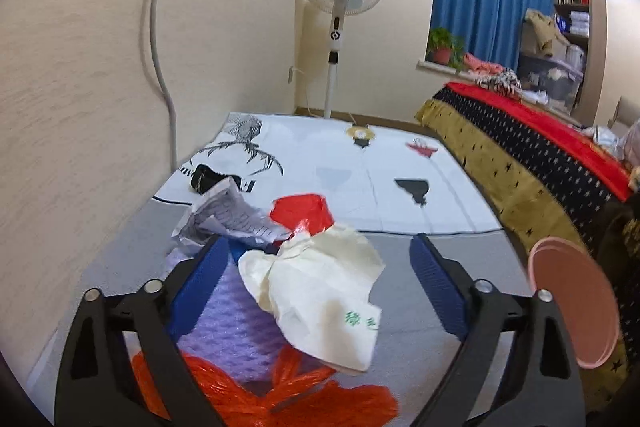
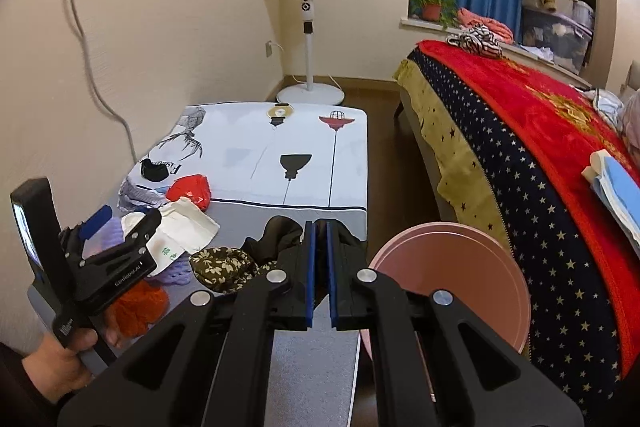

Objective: Collect trash
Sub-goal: 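Close the right gripper on the dark patterned cloth while the left gripper approaches the white paper bag, then grasp the white paper bag with the left gripper and drop it into the pink wastebasket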

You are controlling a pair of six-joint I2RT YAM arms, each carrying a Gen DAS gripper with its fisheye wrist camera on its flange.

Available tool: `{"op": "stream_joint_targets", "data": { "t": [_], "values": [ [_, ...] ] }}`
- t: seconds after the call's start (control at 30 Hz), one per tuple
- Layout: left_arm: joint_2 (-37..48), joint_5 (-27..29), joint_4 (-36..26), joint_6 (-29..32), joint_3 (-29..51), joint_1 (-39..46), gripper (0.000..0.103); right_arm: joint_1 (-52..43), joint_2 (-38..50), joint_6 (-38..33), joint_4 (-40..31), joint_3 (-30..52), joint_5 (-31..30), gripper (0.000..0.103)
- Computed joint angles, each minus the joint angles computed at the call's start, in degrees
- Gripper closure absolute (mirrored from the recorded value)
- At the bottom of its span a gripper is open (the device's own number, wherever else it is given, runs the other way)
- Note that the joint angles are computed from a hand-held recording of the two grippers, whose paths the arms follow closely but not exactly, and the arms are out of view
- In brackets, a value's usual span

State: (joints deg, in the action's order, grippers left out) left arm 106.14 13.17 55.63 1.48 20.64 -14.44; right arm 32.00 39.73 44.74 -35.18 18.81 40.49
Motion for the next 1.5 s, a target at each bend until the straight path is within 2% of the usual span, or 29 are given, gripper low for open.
{"op": "stream_joint_targets", "data": {
  "t": [0.13, 0.3, 0.57, 0.63, 0.67, 0.7, 0.73, 0.77, 0.8, 0.9, 1.23, 1.37, 1.5],
  "values": [
    [2.91, -0.35, 0.24, 1.3, 1.33, -0.22, 0.024, 0.26, 1.24, -1.31, 1.39, 0.01, 0.55, 0.097],
    [5.97, -2.03, 1.7, 0.53, 2.1, -0.36, 0.024, -0.14, 1.49, -2.16, 1.96, -0.25, -0.19, 0.097],
    [6.62, -3.31, -0.13, 0.23, 3.11, -0.62, 0.025, -2.27, 0.86, -4.14, 2.73, -0.65, -1.99, 0.097],
    [6.66, -3.0, -0.96, 0.34, 3.59, -0.53, 0.029, -2.3, 0.84, -4.17, 2.8, -0.74, -2.21, 0.097],
    [6.65, -2.87, -1.49, 0.41, 3.81, -0.47, 0.04, -2.09, 1.1, -3.99, 2.87, -0.71, -2.08, 0.097],
    [6.68, -2.23, -2.41, 0.51, 4.24, -0.25, 0.06, -1.89, 1.19, -3.91, 2.83, -0.72, -1.89, 0.097],
    [6.77, -1.0, -4.03, 0.71, 5.02, 0.19, 0.068, -1.79, 1.26, -3.87, 2.82, -0.7, -1.77, 0.097],
    [6.96, 1.07, -5.7, 0.97, 5.89, 0.96, 0.087, -1.76, 1.25, -3.95, 2.85, -0.74, -1.79, 0.097],
    [7.23, 3.05, -6.51, 1.06, 6.49, 1.76, 0.099, -1.66, 1.34, -3.87, 2.86, -0.76, -1.75, 0.097],
    [7.39, 4.93, -5.11, 0.85, 5.94, 2.23, 0.101, -1.5, 1.56, -3.71, 2.86, -0.75, -1.7, 0.097],
    [4.2, 5.18, -2.39, 1.58, 3.19, 2.0, 0.102, -0.54, 1.38, -3.62, 2.67, -1.02, -1.13, 0.097],
    [-1.67, 6.12, -4.44, 0.69, 1.82, 1.8, 0.103, -0.72, 1.06, -3.58, 2.55, -1.08, -0.93, 0.097],
    [-10.53, 7.23, -9.14, 0.04, 0.39, 0.99, 0.103, -0.62, -0.29, -3.16, 1.18, -0.94, -0.61, 0.097]
  ]
}}
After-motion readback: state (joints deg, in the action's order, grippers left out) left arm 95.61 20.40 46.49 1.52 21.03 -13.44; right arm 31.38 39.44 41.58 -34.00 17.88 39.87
